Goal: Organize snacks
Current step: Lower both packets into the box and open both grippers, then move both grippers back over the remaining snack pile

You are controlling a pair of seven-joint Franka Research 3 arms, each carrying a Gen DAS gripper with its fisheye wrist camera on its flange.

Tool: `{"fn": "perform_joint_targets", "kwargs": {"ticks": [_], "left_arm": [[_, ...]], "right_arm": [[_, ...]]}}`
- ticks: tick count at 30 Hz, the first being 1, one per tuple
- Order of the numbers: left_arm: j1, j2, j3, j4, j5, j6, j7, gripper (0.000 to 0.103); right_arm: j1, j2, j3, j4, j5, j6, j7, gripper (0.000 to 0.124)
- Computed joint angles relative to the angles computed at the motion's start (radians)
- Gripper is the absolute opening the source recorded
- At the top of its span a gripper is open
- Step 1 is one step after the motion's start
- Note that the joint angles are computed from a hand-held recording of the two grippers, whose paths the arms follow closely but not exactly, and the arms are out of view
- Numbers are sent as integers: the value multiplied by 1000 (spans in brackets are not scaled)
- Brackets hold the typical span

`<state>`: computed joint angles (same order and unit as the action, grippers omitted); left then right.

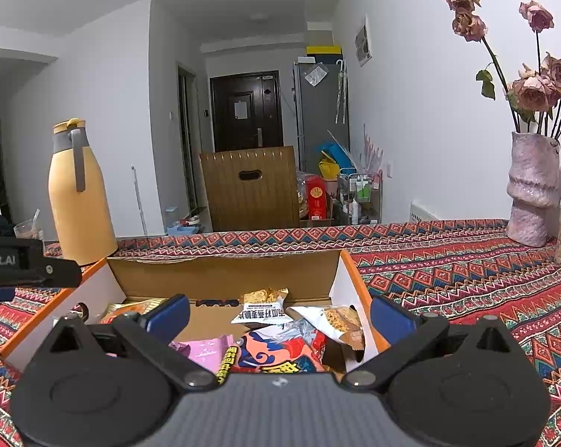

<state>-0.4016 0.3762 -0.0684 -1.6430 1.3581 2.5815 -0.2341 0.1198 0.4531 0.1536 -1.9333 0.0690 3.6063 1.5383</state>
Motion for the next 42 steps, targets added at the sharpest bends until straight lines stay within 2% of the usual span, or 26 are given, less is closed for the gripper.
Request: {"fn": "perform_joint_targets", "kwargs": {"ticks": [8,14,22,31,36,42], "left_arm": [[-5,-17,-3,-11,17,-14,-22,103],[5,-54,-20,-36,10,-16,-15,103],[24,-136,-56,-136,-22,-10,53,103],[72,-255,-103,-330,-54,31,104,103],[98,-303,-126,-426,-71,47,138,103],[124,-348,-141,-504,-94,39,136,103]], "right_arm": [[2,-20,-5,-21,0,16,1,103],[33,-76,-34,-75,49,24,-22,103],[59,-216,-54,-251,85,-14,-54,103],[138,-379,-70,-504,158,-38,-145,103],[176,-436,-68,-587,242,-57,-212,103],[173,-447,-73,-605,92,-59,-100,103]]}}
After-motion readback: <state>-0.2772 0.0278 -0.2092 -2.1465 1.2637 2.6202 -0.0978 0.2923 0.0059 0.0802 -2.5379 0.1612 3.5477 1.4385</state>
